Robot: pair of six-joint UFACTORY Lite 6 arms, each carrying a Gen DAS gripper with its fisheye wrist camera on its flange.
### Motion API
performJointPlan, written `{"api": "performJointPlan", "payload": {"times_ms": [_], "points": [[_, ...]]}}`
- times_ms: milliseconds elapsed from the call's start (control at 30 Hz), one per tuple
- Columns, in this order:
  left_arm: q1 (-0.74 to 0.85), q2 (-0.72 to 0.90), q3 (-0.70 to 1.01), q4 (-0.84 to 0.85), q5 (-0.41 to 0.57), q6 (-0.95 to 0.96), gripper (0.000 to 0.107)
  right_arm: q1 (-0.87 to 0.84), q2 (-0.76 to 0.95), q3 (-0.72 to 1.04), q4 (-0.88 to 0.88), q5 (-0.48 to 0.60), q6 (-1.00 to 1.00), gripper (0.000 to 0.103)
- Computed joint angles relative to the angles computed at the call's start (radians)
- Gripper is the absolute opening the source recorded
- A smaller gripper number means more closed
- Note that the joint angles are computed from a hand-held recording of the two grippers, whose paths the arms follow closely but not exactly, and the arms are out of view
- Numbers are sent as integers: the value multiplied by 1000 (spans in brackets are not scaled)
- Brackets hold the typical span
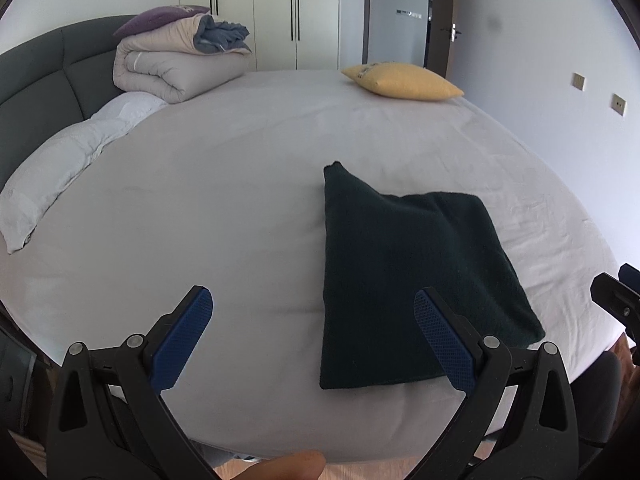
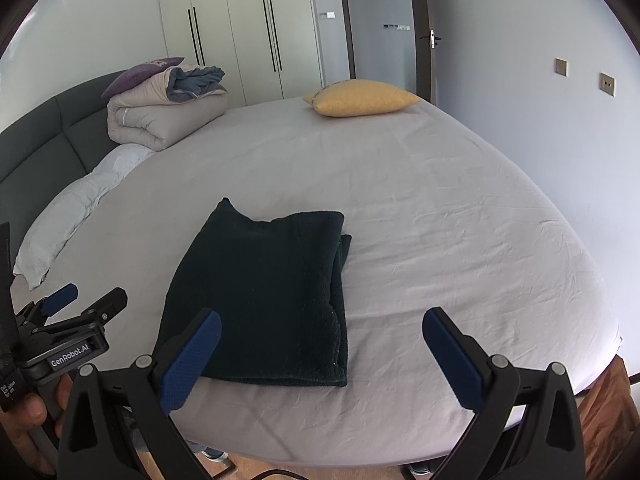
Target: Fold small clothes
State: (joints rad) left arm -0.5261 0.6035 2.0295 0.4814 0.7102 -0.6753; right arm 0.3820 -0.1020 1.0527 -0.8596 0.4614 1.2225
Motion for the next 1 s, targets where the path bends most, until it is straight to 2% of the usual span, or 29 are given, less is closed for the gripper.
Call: {"api": "performJointPlan", "payload": {"times_ms": [1000], "points": [[5,52,25,-45,-2,23,103,-18,89,42,55,9,-49,103]]}}
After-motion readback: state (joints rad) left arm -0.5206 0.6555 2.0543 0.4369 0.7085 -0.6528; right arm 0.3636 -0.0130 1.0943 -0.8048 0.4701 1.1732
